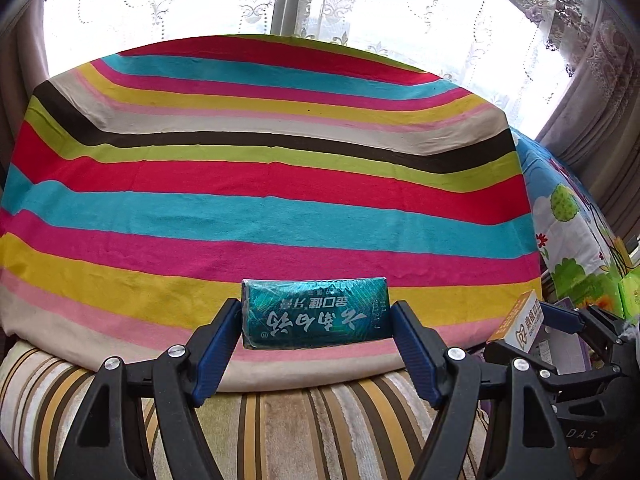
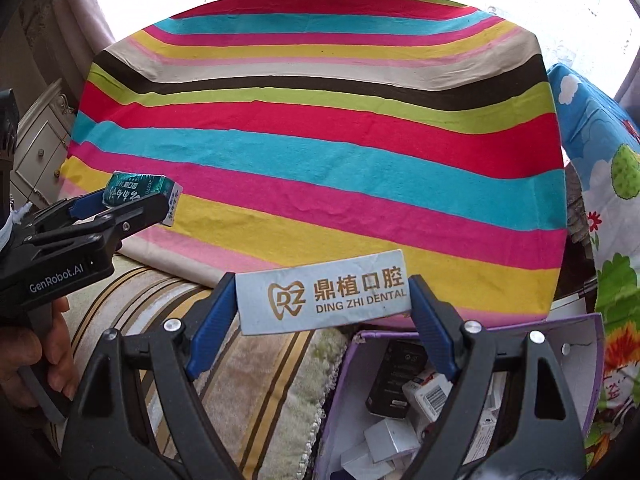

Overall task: Organize rigid objects
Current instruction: 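Carry the teal pack and dental box over the storage box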

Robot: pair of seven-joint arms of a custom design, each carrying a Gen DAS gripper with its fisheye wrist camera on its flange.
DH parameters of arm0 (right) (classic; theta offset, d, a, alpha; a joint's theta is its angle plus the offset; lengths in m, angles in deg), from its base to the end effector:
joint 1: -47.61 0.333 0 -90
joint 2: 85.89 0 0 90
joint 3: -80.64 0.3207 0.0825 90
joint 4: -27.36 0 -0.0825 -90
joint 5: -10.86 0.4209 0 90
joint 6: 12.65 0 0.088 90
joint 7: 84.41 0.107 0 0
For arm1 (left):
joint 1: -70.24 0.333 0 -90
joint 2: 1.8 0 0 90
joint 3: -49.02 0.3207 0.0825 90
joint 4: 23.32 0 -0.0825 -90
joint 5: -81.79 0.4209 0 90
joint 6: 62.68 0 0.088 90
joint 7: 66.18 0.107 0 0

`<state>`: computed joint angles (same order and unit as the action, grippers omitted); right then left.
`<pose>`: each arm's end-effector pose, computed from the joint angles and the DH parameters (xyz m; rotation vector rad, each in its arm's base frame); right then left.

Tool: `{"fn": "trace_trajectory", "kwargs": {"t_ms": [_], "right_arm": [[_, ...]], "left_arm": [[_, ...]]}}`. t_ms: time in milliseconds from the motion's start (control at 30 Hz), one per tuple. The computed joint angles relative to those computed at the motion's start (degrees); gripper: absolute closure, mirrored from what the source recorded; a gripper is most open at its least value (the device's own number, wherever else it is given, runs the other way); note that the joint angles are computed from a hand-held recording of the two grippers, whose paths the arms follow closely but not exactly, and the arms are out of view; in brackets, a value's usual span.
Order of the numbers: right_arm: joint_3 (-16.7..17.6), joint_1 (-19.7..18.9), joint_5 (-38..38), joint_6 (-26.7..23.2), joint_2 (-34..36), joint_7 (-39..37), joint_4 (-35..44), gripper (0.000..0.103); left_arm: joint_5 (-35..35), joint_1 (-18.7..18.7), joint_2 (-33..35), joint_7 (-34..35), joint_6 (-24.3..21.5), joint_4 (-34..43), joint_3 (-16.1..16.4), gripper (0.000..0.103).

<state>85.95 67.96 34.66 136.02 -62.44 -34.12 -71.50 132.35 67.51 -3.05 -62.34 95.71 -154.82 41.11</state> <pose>0.6632 0.3017 0.3818 -2.4180 0.9558 -0.2041 0.5523 -0.1372 0.3816 -2.2643 1.2471 -0.6406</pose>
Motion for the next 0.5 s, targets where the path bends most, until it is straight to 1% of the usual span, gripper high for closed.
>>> {"fn": "trace_trajectory", "kwargs": {"t_ms": [300, 500], "right_arm": [[1.3, -1.8, 6.4, 1.4, -8.4, -3.1, -10.8, 0.018], [1.5, -1.8, 9.3, 1.2, -12.9, -4.9, -16.0, 0.018]], "left_arm": [[-2.3, -1.0, -3.7, 2.7, 0.6, -3.7, -1.2, 0.027], [-3.6, -1.5, -6.3, 4.5, 0.5, -6.1, -2.1, 0.027]]}}
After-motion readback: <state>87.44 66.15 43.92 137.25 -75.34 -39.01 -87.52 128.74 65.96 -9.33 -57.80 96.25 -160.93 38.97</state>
